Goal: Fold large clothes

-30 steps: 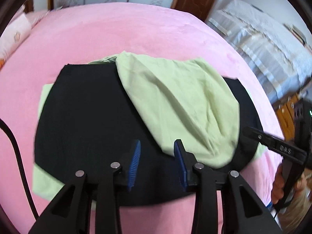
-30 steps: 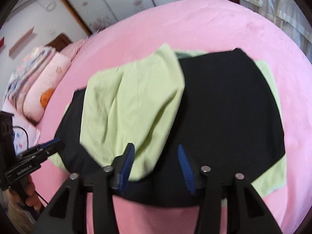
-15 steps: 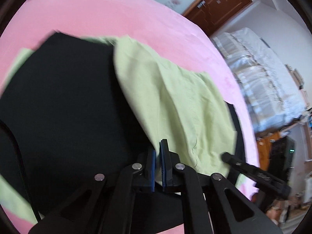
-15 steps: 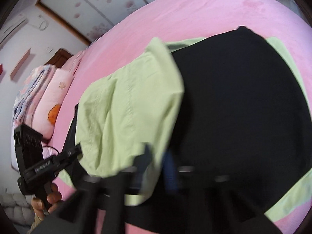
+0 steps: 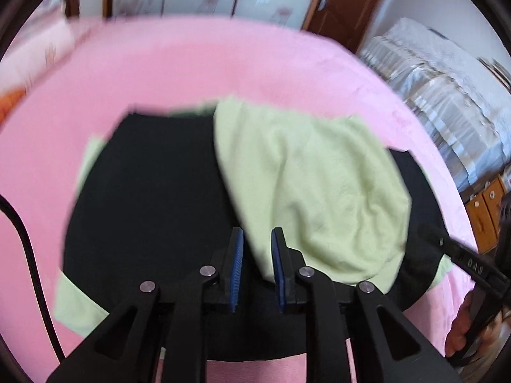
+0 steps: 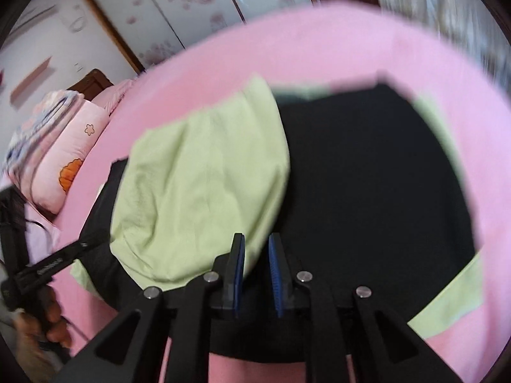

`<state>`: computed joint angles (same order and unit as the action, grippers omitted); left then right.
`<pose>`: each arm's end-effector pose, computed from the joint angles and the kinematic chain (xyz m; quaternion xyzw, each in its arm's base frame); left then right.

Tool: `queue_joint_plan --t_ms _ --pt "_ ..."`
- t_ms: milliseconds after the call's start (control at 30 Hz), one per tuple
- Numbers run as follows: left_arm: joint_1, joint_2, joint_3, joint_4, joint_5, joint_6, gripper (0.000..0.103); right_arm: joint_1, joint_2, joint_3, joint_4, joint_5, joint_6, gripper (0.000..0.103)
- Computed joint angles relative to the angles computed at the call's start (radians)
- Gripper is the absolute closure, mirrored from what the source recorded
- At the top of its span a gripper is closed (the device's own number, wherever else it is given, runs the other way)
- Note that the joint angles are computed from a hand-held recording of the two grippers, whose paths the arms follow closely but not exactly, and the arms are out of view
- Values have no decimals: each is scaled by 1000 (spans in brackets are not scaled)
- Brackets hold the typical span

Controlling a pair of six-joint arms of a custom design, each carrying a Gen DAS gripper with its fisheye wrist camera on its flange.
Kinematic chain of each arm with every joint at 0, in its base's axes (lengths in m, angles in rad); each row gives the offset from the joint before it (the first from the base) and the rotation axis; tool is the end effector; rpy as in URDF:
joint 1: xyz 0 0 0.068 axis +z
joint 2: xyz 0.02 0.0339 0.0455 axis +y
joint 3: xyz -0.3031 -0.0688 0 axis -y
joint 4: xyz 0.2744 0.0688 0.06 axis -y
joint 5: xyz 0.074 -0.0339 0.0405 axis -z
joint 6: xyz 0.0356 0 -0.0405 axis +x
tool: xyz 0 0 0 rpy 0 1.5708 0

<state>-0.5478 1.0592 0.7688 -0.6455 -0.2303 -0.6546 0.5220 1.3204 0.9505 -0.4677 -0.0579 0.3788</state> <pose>0.1888 -0.1056 0.2692 -0.0862 0.9405 -0.0854 0.3174 0.2553 0.1492 0.2825 -0.0771 0.9300 0.1803 0.3108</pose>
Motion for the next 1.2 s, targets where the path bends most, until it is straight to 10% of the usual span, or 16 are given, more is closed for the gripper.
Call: queue_joint_plan --t_ms 467,700,933,1200 --pt "30 322 -5 265 88 -60 74 31 342 168 93 90 -51 95" --pt "68 298 -56 345 163 -44 74 -91 293 83 129 -67 -32 103" --pt "-11 183 11 172 102 -104 74 -68 137 72 34 -127 20 100" --pt "-332 -89 187 -286 -144 -301 72 -23 -224 92 -218 -142 41 100"
